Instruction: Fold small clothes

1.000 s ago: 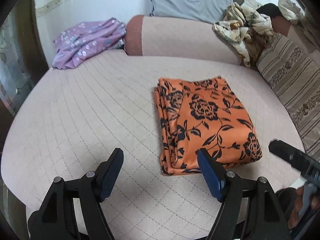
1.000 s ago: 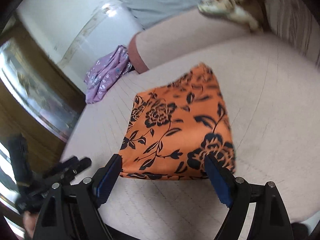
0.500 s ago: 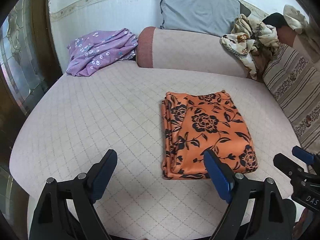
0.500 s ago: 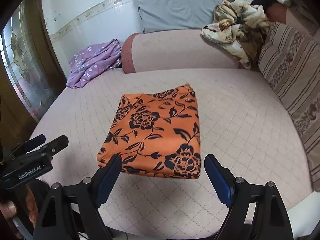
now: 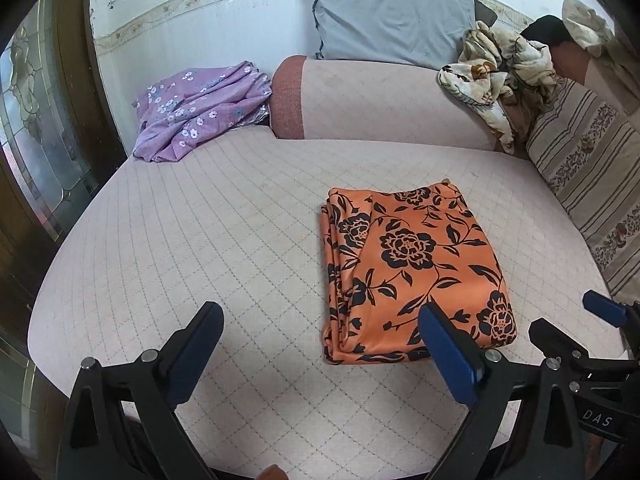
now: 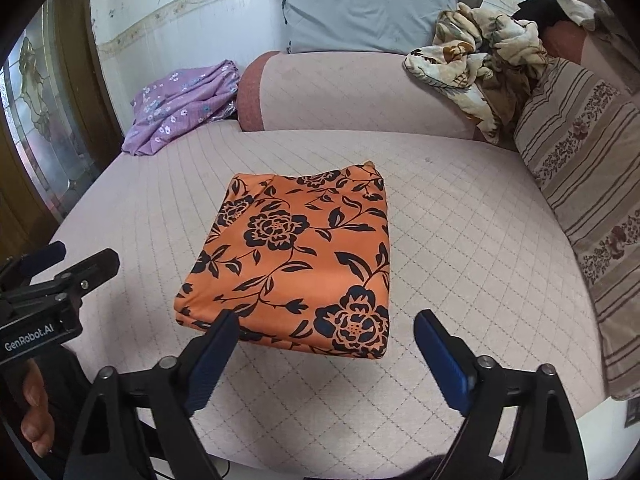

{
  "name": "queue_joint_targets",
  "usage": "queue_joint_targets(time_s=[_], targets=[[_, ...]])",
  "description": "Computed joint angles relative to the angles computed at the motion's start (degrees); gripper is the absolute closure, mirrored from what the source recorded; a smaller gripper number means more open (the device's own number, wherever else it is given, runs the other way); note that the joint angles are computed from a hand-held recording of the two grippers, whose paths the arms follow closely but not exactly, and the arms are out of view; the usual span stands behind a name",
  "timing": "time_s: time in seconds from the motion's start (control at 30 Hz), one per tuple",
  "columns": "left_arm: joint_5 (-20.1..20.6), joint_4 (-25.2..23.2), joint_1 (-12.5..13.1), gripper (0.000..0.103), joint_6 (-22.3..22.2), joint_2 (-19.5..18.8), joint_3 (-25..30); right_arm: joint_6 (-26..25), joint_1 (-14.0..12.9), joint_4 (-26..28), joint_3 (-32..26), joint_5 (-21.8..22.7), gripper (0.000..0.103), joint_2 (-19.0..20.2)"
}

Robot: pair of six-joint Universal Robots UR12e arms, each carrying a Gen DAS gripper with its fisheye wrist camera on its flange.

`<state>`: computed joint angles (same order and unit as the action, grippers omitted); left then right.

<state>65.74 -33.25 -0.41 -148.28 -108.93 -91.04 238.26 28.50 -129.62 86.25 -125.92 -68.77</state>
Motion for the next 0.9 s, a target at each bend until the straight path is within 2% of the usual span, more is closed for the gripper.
queue_joint_targets(time_s=[0.1, 0.23, 0.43, 0.9], targets=[[0.22, 0.48, -0.18, 0.005, 0.23, 0.06, -0.08, -0.41, 0.04, 1.09, -0.54, -1.23, 0.001, 0.25], [-1.14, 1.87, -0.04, 0.005, 0.29, 0.24, -0.57, -0.3, -0.16, 1.78, -0.84, -1.32, 0.001, 0.38], [-0.17, 0.37, -0.42, 0.005, -0.02, -0.17, 0.2, -0.61, -0.34, 1.66, -0.82, -1.03, 0.001, 0.42], [-0.8, 2.3, -0.56, 0.005, -0.58, -0.2, -0.09, -2.04, -0.5, 0.75, -0.97, -0.02, 0.001, 0.53]])
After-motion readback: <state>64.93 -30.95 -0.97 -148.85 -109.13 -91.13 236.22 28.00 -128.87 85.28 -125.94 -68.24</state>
